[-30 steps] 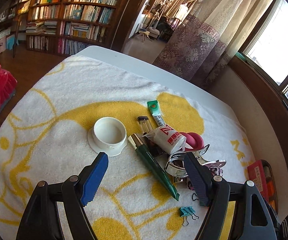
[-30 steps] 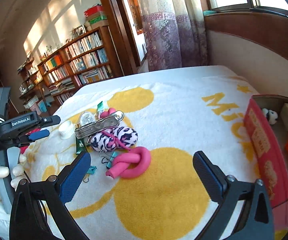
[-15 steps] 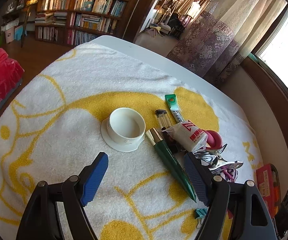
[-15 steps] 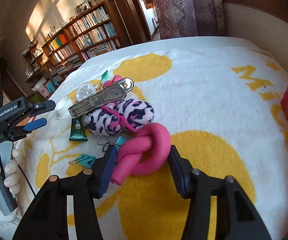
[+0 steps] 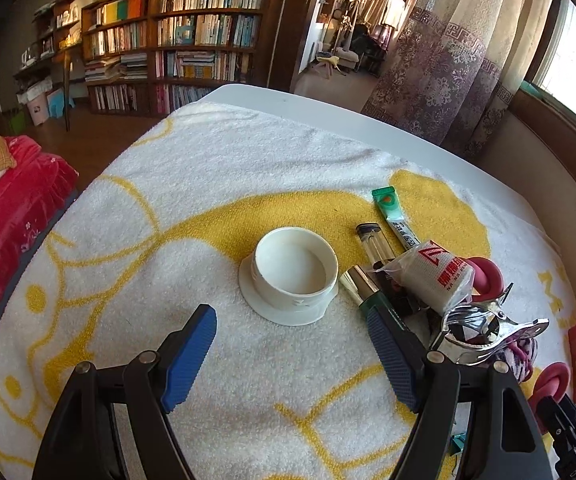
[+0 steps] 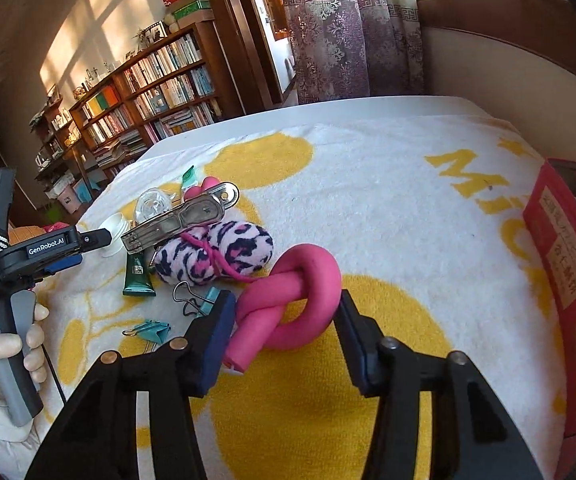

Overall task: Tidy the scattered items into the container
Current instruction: 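Withdraw both grippers and move the right gripper to the pink knotted toy, then grasp the pink knot with the right gripper while the left gripper grasps the white cup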

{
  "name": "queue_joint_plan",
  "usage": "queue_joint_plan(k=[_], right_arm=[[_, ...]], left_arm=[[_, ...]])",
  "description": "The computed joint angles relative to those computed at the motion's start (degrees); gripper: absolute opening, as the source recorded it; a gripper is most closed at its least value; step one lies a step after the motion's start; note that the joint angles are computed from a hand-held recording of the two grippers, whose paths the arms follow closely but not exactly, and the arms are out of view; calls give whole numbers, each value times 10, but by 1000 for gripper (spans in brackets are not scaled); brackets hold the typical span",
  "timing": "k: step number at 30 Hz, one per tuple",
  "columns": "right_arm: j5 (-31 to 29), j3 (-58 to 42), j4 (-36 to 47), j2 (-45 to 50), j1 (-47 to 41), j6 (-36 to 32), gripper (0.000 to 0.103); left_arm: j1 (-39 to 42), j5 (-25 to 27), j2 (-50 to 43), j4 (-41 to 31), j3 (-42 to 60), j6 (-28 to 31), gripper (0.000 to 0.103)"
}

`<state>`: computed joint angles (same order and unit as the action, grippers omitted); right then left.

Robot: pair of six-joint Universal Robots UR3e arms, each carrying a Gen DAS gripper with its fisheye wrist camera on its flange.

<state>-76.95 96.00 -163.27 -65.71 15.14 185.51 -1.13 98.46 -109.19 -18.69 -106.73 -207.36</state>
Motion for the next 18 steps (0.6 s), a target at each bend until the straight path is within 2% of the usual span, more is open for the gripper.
queue_joint_plan(k=[6, 9, 18], right_arm=[[-9, 3, -4, -3, 4, 7, 54], [-11, 5, -8, -5, 5, 6, 54], [-13, 1, -2, 0, 7, 4, 54]], left_arm=[[-16, 65, -63, -45, 84, 53, 80], [-3, 58, -85, -61, 106, 56, 80], [12, 37, -96, -34, 107, 58, 78]])
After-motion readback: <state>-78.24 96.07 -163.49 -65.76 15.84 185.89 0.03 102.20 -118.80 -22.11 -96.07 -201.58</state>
